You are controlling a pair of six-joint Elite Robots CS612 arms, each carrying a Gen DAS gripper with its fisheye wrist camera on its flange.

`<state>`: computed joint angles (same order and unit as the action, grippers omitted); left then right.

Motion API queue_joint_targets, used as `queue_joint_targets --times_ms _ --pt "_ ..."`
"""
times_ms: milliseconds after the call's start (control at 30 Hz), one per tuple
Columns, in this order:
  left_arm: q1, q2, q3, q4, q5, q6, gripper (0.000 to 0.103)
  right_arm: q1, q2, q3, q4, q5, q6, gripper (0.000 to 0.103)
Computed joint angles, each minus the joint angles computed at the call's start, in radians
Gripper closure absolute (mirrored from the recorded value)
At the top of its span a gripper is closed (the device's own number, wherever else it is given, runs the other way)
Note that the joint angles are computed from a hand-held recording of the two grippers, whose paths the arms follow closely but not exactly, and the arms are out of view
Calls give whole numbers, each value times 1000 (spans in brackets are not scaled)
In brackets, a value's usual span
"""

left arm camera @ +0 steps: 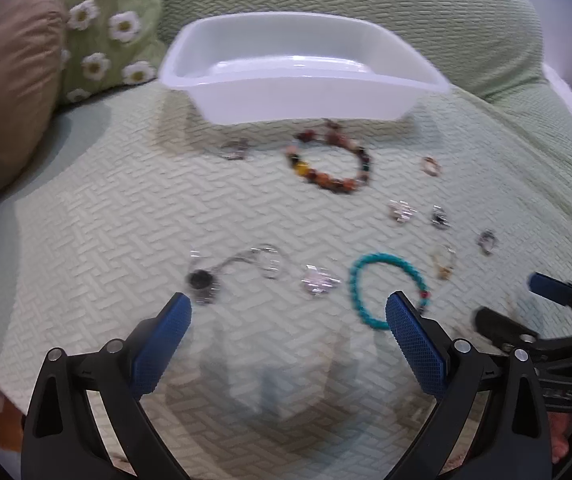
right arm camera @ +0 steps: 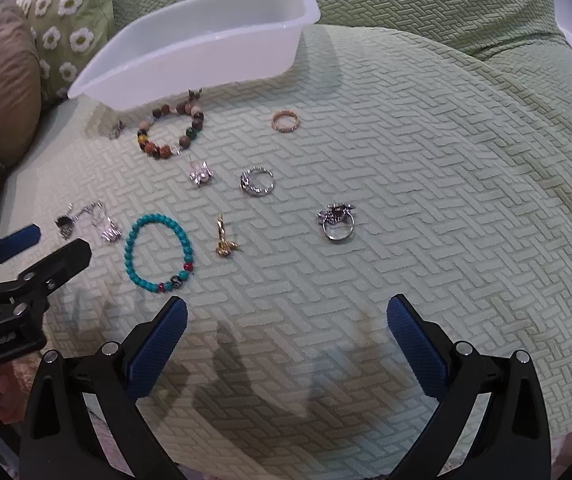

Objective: Organize jewelry
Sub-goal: 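Grasp the silver stone ring with the right gripper while the left grasps the black-stone pendant necklace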

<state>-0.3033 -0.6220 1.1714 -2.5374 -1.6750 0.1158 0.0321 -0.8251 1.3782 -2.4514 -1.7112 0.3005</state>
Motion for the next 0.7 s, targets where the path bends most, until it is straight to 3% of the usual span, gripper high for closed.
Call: queue_joint_targets --times_ms 67,300,367,467,600,700 --pt "0 0 0 -24 44 -23 9 -2 0 -1 2 4 7 4" --pt "12 4 -23 13 6 -31 9 -3 3 -15 19 -25 12 4" --pt "15 6 -40 54 1 -17 9 -7 3 -26 27 -33 11 4" --pt "24 15 -78 105 -11 10 9 -26 -2 -36 38 31 10 4" --pt "36 71 -215 317 17 14 11 -58 17 -81 84 117 43 4" --pt "37 100 -254 336 45 10 11 -63 41 -122 138 106 43 4"
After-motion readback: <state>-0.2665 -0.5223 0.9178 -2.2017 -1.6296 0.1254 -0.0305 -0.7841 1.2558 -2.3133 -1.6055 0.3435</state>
